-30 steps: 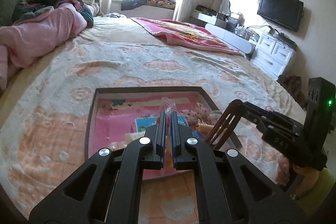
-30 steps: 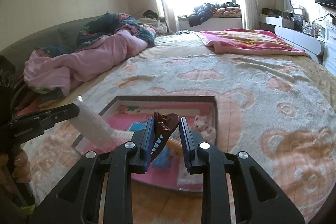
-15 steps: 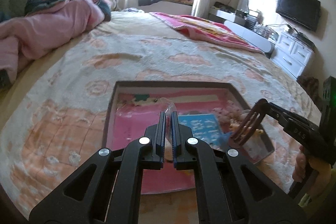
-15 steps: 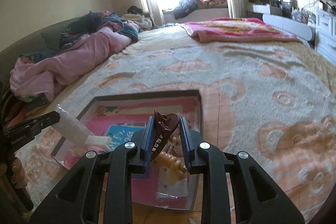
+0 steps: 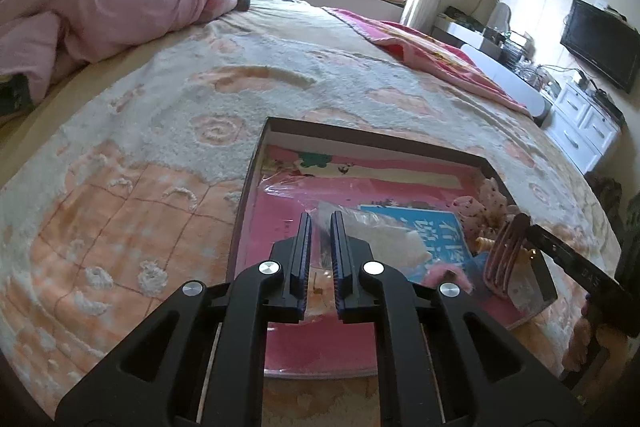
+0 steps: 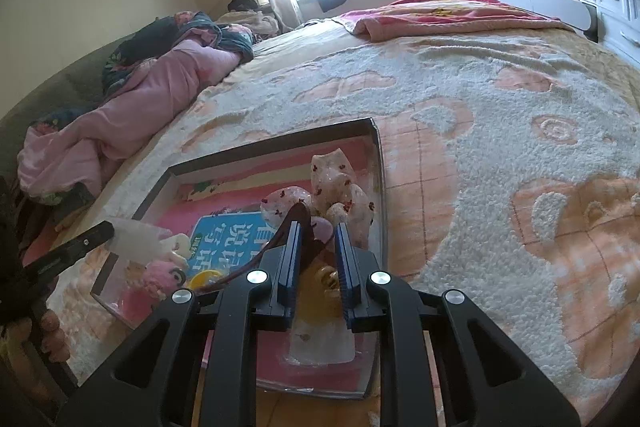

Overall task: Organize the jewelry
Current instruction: 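Carry the paper packet and comb over the tray and lower them, then open both tools to release the packet and comb into the tray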

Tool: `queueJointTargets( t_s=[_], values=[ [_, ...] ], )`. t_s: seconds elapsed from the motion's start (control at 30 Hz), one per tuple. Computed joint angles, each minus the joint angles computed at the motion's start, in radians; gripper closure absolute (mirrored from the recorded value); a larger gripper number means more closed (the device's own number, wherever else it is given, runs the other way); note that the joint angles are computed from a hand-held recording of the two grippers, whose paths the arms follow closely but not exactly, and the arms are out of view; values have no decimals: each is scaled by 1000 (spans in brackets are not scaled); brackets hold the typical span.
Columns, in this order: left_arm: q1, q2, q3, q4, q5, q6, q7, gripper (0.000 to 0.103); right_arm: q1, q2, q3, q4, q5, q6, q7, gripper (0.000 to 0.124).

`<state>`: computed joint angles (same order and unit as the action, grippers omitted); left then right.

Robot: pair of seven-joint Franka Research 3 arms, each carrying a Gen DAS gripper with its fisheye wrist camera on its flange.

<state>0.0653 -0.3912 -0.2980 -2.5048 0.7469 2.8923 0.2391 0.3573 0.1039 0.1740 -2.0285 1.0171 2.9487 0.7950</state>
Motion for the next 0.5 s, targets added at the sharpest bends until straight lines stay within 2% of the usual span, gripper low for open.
queueJointTargets(
  t_s=[0.33,0.4,0.5],
  values=[
    [-21,56,23,18,-15,-18,8,99,2,10,3,5,-36,3,1,105],
    [-27,60,27,16,-18,-18,13,99,12,10,0,-5,-84,23,31,93],
    [-28,58,22,17,-7,-25,11,99,14,8,8,-13,-100,48,24,85]
  ],
)
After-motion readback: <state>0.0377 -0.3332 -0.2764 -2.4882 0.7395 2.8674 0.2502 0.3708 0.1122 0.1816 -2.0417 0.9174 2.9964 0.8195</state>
